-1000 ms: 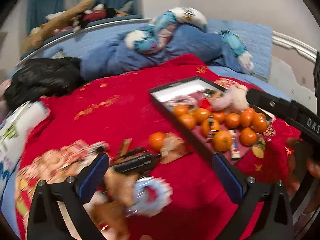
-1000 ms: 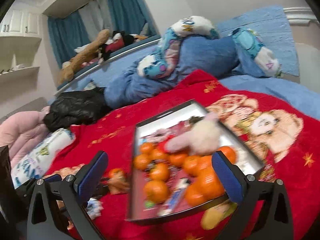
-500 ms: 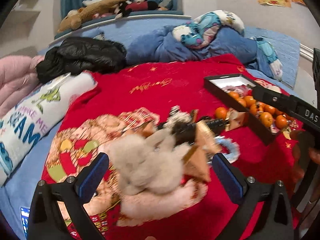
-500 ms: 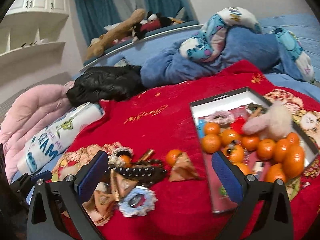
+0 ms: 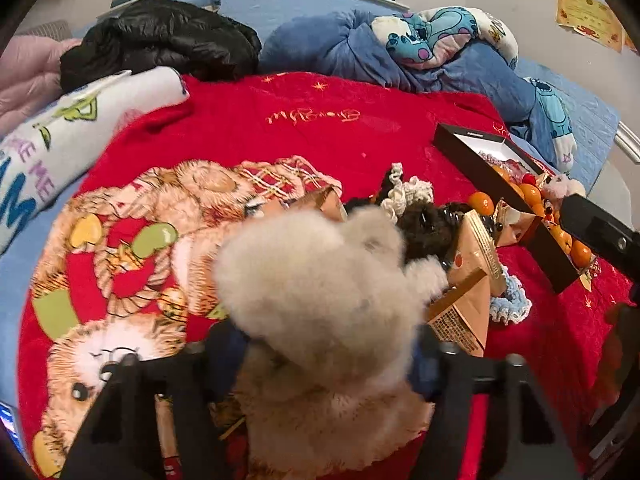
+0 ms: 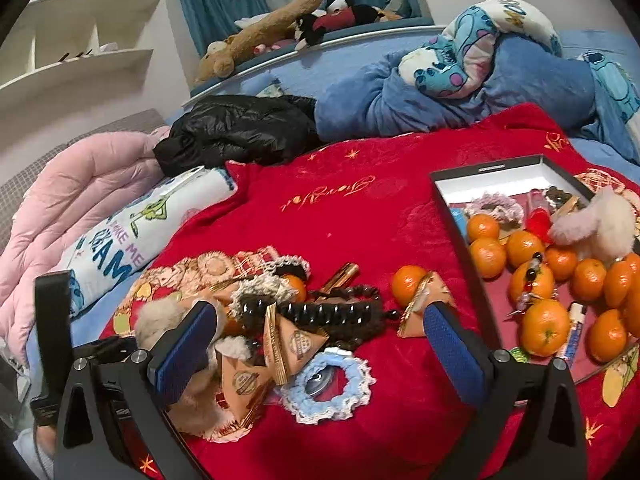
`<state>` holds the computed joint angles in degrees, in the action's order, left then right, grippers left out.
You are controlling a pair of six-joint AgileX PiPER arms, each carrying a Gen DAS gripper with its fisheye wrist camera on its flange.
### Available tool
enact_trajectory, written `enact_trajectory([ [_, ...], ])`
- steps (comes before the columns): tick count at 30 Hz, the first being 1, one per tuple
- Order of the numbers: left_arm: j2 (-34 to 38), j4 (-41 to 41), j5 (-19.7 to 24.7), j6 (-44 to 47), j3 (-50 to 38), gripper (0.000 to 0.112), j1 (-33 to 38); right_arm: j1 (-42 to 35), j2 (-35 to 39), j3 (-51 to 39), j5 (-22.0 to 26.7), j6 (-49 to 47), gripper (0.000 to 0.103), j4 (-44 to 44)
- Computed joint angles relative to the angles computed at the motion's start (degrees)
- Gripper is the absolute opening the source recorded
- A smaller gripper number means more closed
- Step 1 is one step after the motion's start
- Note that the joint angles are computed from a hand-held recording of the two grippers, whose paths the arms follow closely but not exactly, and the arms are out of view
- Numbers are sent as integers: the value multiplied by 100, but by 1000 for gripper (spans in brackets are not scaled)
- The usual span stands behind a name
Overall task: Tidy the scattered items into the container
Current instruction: 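Move the left tool back to the beige plush while the right tool returns to the pile, then grasp the beige plush with the left tool while the right tool grasps a gold-striped paper packet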
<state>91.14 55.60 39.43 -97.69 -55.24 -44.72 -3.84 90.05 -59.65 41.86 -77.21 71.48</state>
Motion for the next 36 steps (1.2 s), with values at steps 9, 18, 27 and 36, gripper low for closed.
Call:
enact_trajectory([
  [9, -128, 205, -97, -389, 194, 56, -72, 336, 134, -26, -190, 75, 103, -336],
  [18, -512, 408, -8, -635, 620, 55, -323, 754, 298, -88, -520, 172, 88, -591],
  [27, -1004, 674, 359, -1115, 1079, 54, -600, 1178, 650, -323, -887, 912, 53, -1357],
  [36, -1215, 757, 665, -1302, 1257, 53, -766, 1122, 725, -393, -781, 972, 34, -1354],
])
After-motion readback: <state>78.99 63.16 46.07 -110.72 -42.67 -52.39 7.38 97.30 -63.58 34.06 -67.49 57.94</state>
